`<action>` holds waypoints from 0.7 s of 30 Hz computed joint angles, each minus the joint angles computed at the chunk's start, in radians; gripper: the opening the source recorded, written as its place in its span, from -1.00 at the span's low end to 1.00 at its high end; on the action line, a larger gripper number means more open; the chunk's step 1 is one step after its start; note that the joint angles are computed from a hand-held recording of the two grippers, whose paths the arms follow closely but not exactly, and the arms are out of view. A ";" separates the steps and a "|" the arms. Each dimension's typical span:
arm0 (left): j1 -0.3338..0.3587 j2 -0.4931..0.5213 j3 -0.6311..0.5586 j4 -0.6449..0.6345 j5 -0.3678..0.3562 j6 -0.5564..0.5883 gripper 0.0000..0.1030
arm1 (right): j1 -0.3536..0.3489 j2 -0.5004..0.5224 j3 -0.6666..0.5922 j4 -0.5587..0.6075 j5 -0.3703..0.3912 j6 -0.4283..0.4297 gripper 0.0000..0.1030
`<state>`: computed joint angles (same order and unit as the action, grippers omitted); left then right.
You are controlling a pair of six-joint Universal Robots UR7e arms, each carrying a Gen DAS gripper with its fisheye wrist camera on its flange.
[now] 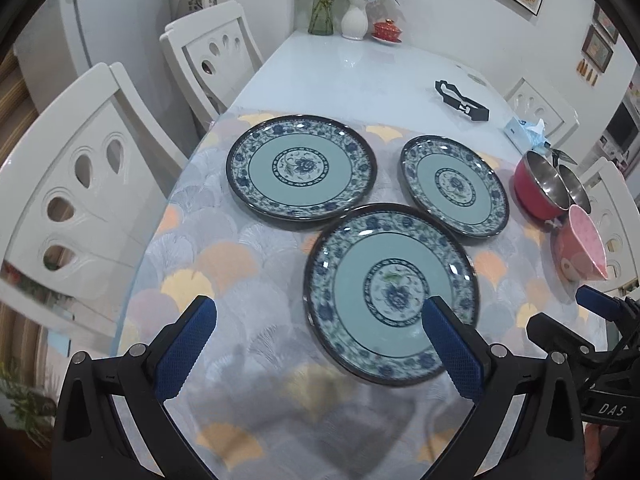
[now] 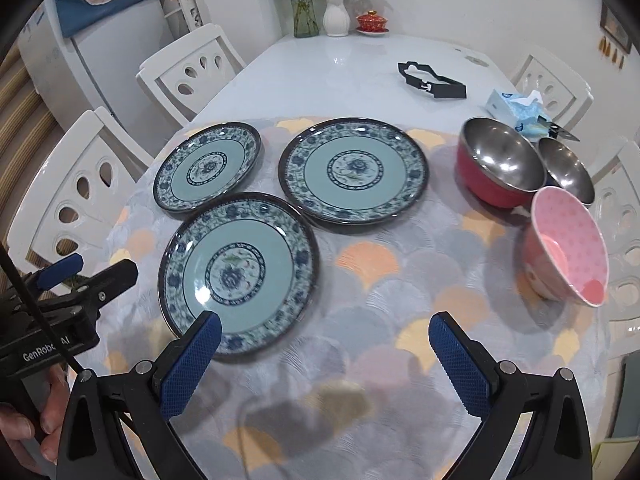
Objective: Organize plates and bowls
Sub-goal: 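Move both grippers toward the nearest blue-and-white floral plate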
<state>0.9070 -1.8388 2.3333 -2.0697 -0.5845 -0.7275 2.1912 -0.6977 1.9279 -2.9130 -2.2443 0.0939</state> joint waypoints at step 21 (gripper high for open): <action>0.191 0.067 -0.041 -0.287 -0.199 0.374 0.94 | -0.011 0.086 -0.099 0.100 -0.045 0.181 0.99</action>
